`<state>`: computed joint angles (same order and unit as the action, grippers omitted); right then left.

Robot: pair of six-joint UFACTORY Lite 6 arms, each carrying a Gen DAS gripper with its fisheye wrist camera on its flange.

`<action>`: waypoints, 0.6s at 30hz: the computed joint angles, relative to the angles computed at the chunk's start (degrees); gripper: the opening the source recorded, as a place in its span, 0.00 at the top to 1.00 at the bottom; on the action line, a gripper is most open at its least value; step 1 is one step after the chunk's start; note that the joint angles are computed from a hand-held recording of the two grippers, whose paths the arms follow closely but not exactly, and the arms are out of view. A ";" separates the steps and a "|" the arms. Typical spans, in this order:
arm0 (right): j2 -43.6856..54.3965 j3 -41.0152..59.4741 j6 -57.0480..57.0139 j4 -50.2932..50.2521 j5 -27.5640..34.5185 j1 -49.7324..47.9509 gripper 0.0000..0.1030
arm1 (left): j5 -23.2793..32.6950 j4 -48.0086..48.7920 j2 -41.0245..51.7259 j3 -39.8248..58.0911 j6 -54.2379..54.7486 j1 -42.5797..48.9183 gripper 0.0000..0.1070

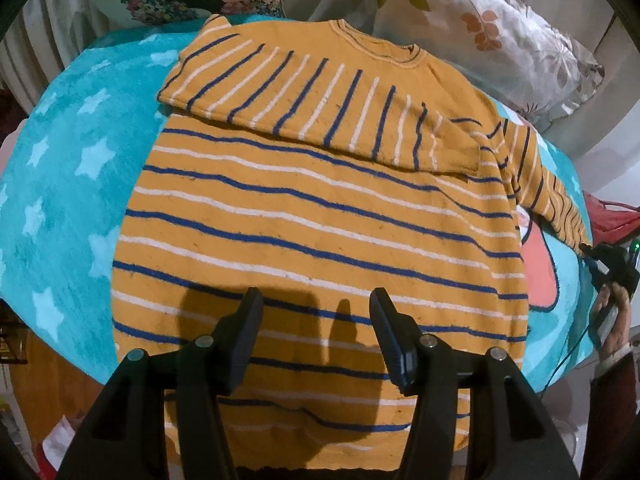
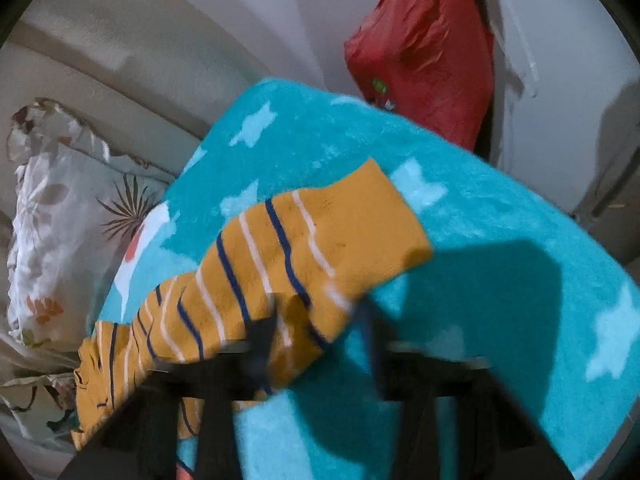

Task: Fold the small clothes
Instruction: 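Grasp the other sleeve cuff with the right gripper and fold it across the chest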

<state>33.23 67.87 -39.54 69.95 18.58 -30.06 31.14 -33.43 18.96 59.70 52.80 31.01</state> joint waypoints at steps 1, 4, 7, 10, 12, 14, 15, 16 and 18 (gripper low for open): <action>1.24 1.09 -1.63 1.79 1.65 -0.95 0.90 | -0.25 0.29 -0.36 -0.36 -0.39 -0.14 0.50; -0.35 0.07 -3.57 3.13 1.62 -1.23 0.91 | -0.85 0.51 -1.11 -1.07 -0.82 -0.30 0.49; -5.12 -1.58 -4.41 3.34 2.04 -2.55 0.91 | -0.85 0.35 -0.56 -0.89 -1.12 0.00 0.48; -9.99 -2.01 -2.42 1.24 3.37 -3.13 0.91 | -0.12 -0.26 0.90 0.24 -0.77 0.52 0.48; -13.24 -1.57 -0.40 -0.89 4.34 -2.23 0.91 | 0.57 -1.12 1.68 0.95 0.15 0.99 0.48; -16.66 -0.79 2.30 -3.48 5.15 0.13 0.91 | 1.27 -1.73 2.44 1.72 0.90 1.46 0.48; -18.02 -0.17 3.39 -4.26 5.56 1.92 0.91 | 1.76 -2.11 3.06 2.39 1.27 1.80 0.48; -19.16 0.89 4.97 -5.39 5.95 4.46 0.91 | 2.23 -2.35 3.50 2.97 1.70 2.27 0.48; -20.40 3.14 8.79 -8.17 5.71 10.02 0.91 | 3.38 -3.08 4.51 4.46 3.00 3.71 0.48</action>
<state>12.84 71.01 -30.76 61.78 24.30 -20.04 34.52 -36.52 23.47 64.16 55.80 34.72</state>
